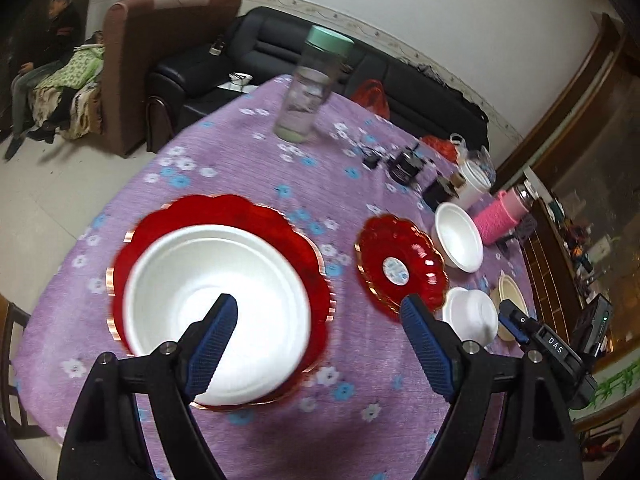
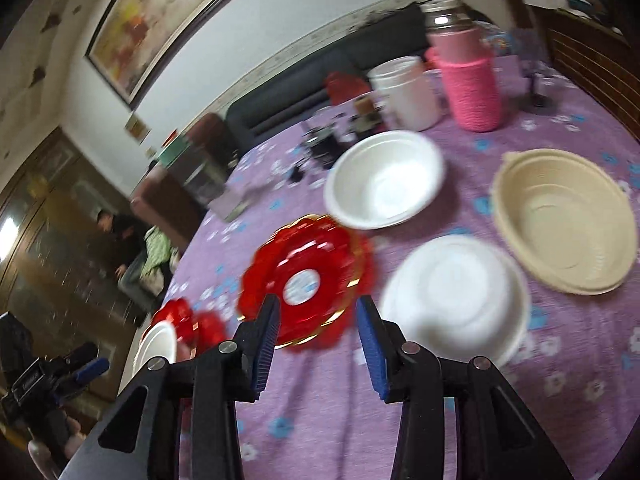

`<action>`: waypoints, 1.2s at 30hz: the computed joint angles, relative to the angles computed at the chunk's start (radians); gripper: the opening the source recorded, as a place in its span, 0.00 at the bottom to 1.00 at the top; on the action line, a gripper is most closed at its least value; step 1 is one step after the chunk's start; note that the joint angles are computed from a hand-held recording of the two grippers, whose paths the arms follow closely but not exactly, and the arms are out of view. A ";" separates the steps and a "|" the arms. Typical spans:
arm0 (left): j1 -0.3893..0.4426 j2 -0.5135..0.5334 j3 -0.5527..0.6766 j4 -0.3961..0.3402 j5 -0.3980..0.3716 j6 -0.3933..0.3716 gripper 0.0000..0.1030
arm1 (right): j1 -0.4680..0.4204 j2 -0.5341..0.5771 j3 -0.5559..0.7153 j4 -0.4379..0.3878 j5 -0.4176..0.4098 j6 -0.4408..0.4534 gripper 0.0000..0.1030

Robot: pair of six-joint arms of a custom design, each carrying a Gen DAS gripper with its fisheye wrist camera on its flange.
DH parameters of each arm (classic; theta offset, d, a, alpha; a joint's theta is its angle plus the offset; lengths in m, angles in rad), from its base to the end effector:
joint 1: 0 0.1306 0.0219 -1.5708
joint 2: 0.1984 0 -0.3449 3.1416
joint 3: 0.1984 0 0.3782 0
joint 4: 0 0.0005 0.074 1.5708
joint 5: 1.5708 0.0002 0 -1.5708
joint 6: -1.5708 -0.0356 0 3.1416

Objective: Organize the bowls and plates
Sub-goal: 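Open the left gripper and move it to the smaller red gold-rimmed plate, then grasp the smaller red plate's rim with the left gripper and lift it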

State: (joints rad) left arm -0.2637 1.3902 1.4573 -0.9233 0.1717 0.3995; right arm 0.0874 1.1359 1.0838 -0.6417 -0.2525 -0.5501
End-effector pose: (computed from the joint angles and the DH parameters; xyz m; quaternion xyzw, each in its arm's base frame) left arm 0.4585 -0.1306 0.4183 -0.0334 0.9333 -0.1894 0.3033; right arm 0.3998 0.0435 0.3767 0.1539 0.8865 0.2402 0.3643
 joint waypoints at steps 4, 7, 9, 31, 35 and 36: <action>-0.062 0.041 0.025 -0.010 0.010 -0.018 0.81 | -0.076 -0.030 -0.049 -0.008 -0.028 0.016 0.42; -0.108 0.083 0.051 -0.020 0.022 -0.034 0.80 | -0.130 -0.044 -0.091 -0.007 -0.051 0.001 0.43; -0.128 0.121 0.080 -0.028 0.017 -0.031 0.80 | -0.154 -0.053 -0.113 0.000 -0.061 -0.007 0.43; -0.104 0.695 0.735 -0.285 -0.016 0.035 0.80 | 0.040 0.385 0.311 -0.129 0.028 0.157 0.43; -0.114 0.722 0.773 -0.316 -0.053 -0.003 0.80 | 0.063 0.424 0.359 -0.177 0.102 0.233 0.43; -0.114 0.724 0.776 -0.321 -0.052 -0.011 0.78 | 0.064 0.430 0.367 -0.183 0.103 0.245 0.43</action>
